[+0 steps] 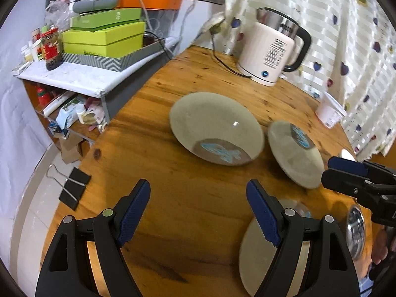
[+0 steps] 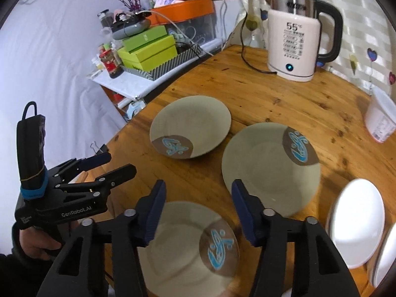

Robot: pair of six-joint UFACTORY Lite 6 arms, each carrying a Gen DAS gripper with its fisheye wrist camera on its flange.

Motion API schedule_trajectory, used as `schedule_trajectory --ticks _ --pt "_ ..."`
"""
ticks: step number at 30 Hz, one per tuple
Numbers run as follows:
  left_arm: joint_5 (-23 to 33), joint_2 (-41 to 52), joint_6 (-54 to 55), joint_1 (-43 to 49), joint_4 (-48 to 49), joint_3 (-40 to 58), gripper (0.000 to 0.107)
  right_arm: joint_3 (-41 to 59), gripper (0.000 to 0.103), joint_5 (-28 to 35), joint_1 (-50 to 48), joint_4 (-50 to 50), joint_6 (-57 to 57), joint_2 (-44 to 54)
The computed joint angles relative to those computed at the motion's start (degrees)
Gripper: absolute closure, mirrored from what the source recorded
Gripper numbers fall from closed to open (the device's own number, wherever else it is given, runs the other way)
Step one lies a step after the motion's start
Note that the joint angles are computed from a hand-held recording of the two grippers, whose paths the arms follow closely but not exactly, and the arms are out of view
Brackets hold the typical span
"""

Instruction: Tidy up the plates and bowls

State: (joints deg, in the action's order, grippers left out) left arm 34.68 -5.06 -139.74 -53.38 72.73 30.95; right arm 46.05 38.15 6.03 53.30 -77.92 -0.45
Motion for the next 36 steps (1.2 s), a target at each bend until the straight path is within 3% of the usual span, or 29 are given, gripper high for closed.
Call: schedule_trajectory --ticks 11,12,14,19,27,36 --pt "-9.63 2.95 -9.54 14.32 19.64 -0.29 0.028 19.11 0.051 -3.79 7.29 -1.96 8.4 19.22" --pt "-9.94 3.24 -10.24 15.33 20.75 -0.16 0.036 20.58 0.052 -3.86 7.55 -2.17 8.92 20.66" --pt "-10.54 3.84 -12.53 17.39 24.01 -0.07 0.041 24.3 0.055 -4.15 8.24 -3.44 11.01 24.21" --pt "-12.89 6.83 -19.33 22.48 33.01 0.88 0.043 35.11 0.065 -2.49 9.48 -6.69 16.44 34.11" --pt "-15.16 11.47 -25.31 25.5 40.95 3.77 0.044 44.82 0.069 -1.33 10.82 -10.44 21.85 43.12" --pt "-16.91 15.37 -28.08 26.98 44.31 6.41 0.068 50.11 0.08 -0.05 10.82 -13.09 25.14 48.12"
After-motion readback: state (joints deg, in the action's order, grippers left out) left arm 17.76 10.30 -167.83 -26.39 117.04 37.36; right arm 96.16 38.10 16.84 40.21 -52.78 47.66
